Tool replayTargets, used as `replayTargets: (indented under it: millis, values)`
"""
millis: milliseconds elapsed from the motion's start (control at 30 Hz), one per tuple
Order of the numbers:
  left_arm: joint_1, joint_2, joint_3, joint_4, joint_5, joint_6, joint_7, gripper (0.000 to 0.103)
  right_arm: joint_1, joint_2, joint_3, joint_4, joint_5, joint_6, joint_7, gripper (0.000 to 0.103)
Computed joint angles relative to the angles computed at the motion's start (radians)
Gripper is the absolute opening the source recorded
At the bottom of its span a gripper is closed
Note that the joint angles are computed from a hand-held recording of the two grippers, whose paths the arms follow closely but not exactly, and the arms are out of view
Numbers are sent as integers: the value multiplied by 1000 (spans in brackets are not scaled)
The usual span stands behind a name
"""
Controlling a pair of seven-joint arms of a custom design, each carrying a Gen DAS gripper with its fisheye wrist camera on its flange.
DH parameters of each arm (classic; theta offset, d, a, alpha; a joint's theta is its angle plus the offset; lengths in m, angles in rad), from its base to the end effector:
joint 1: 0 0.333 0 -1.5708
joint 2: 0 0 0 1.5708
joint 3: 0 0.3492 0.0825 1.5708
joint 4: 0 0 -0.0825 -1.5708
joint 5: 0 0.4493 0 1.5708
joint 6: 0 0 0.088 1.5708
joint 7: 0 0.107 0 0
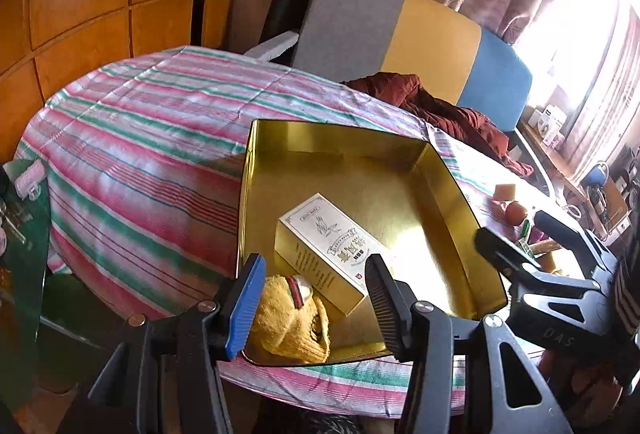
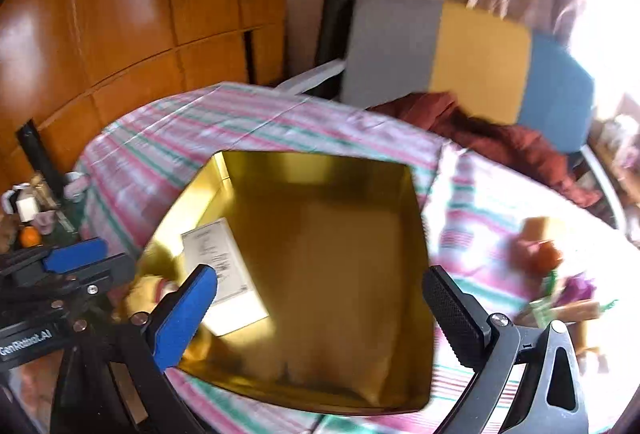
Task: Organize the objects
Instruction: 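Carry doll and cream box to the gold tray and release both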
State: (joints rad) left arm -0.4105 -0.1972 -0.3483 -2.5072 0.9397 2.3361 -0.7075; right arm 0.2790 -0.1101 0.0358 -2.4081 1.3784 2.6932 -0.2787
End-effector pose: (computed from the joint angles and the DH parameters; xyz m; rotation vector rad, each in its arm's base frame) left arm 0.3701 -0.3297 0.3452 -2.3527 0.8923 -0.6364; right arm 0.5223 0.1361 0.3674 -2.2244 0.6726 -0.3711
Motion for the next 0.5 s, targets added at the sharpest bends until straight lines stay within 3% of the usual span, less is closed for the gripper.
replayTargets:
  millis: [200,500]
  values:
    - [1,27,-3,38,28,0,27,52,-3,-3,-7,10,134,76,-130,103]
    - [-2,94,5,119,69,-5,124,52,-41,27,-24,62,153,78,-112,103]
